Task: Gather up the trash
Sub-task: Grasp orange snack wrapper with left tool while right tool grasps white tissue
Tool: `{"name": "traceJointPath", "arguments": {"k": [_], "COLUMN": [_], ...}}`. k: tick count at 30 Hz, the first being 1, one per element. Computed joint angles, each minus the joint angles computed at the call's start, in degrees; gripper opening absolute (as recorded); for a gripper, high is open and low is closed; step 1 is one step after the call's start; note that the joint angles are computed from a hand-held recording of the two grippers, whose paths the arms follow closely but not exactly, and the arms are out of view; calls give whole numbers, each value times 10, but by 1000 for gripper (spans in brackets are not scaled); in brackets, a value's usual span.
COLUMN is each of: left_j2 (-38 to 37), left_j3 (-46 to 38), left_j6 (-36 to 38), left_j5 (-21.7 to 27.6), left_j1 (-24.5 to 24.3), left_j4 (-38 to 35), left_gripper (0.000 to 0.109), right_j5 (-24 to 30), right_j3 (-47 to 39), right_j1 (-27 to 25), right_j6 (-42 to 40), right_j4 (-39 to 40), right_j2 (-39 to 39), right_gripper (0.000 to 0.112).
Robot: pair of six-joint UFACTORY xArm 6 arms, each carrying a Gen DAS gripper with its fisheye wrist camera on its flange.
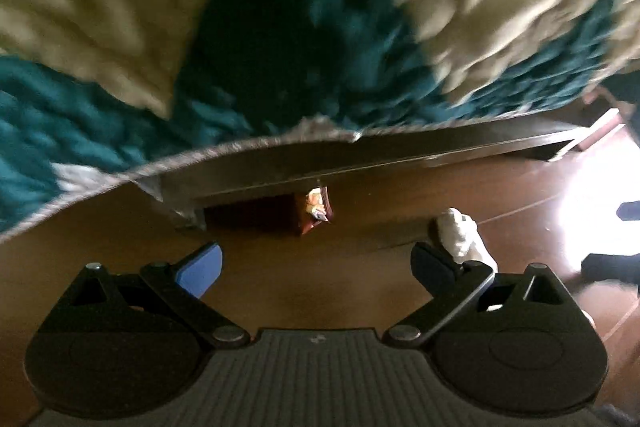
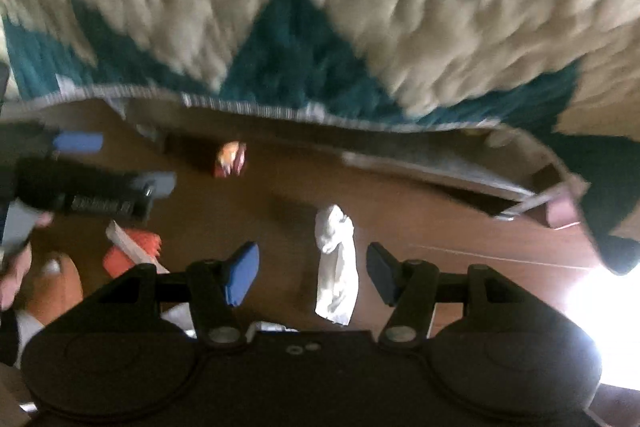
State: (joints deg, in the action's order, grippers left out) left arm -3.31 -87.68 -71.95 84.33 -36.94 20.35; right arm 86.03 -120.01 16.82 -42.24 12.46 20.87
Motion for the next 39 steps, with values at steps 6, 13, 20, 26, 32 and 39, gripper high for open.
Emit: {"name": "traceJointPath", "arguments": {"k": [6, 13, 20, 26, 32, 39], "left_j2": [7, 28, 57, 80, 86, 69], "left_j3": [85, 138, 149, 142, 146, 160], "left_j6": [-15, 0, 11, 23, 2, 0], "left_j5": [-86, -150, -167, -168, -176, -190], "left_j1": [32, 47, 50, 49, 59, 55], "left_j4": [-5, 3, 40, 52, 45, 40], "left_gripper": [101, 101, 101, 93, 76, 37], "right_j5": [-104, -207, -276, -304, -299, -269], "right_j3": [141, 225, 264, 271, 278, 264], "right_j1": [15, 32, 37, 40, 40, 40], "right_j6": [-61, -87, -81, -73, -84, -73], "right_j4": [-15, -31, -33, -30, -14, -35], "right_j2": [-29, -23, -5, 10, 12, 18], "right_gripper": [59, 59, 58, 57, 55, 15]}}
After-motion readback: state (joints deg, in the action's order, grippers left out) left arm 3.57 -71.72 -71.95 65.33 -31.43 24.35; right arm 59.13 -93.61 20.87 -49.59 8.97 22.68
